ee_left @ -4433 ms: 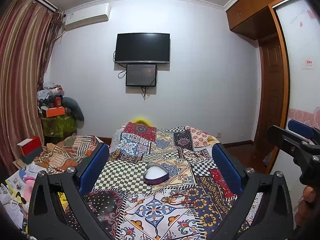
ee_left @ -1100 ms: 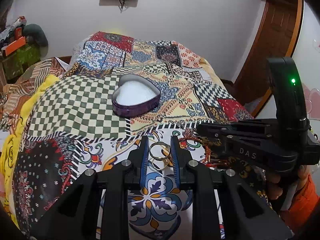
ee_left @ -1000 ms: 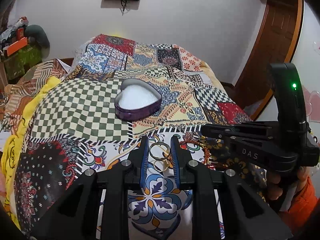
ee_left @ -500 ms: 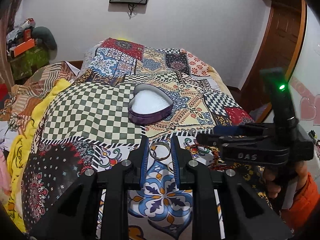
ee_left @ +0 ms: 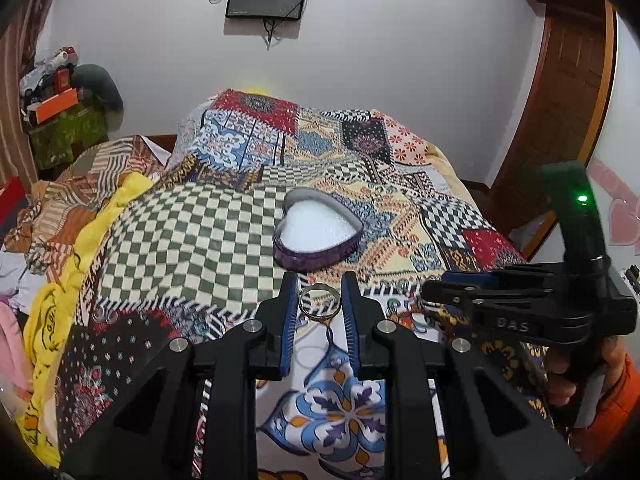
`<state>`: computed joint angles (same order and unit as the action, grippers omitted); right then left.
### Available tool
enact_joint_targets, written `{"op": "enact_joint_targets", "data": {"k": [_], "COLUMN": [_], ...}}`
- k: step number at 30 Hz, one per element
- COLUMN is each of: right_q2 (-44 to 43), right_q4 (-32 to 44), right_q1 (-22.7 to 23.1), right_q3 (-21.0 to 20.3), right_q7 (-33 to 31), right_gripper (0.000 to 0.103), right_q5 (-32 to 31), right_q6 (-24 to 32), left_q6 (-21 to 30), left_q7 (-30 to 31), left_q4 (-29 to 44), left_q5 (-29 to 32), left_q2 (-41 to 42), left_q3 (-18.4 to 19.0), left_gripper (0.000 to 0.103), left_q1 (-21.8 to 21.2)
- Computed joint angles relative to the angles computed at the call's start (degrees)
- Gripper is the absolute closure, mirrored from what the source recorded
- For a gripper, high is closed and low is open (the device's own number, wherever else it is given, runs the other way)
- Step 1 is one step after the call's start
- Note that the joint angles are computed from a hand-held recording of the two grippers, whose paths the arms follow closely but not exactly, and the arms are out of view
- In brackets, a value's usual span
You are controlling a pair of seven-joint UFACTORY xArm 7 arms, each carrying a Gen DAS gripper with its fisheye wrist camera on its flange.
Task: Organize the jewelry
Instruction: 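Carry the gold ring in the left tool over the purple heart tin, then open the left tool to drop the ring into the tin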
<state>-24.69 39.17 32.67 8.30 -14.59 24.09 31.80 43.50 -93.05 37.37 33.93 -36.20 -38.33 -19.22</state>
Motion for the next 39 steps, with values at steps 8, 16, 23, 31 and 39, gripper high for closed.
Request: {"op": "enact_joint_targets", "data": {"k": [8, 16, 23, 31, 39], "right_q2": [0.6, 4.5, 10.0, 17.4, 23.4], "right_q4": [3.9, 9.2, 14.4, 20.0, 24.9], "right_q1": [0.3, 1.1, 0.8, -1.7, -3.8], "right_q3": [-0.7, -1.1, -0.3, 2.3, 4.4], "right_q7": [-0.6, -3.6, -6.4, -6.2, -5.4], "right_gripper": [0.076, 0.076, 0.076, 0.076, 0.076], "right_q5": [1.1, 3.4, 5.6, 4.3, 2.2], "right_q6": [-2.3, -4.9, -5.7, -3.2, 1.1], "left_q6": [-1.5, -4.7, -8.4, -13.7, -18.8], "left_q7": [2.8, 5.5, 7.8, 10.6, 13.2], "left_q4": [0.5, 1.2, 1.0, 0.9, 0.9], "left_q5": [2.4, 4.8, 5.7, 5.5, 4.5], "left_q2": [-0.3, 1.3, 3.8, 8.9, 14.7], "left_q3": [2.4, 4.4, 6.5, 9.5, 12.9], "left_gripper": [0.082, 0.082, 0.082, 0.082, 0.082], "left_q1": [2.8, 6.5, 8.3, 8.8, 8.2]}}
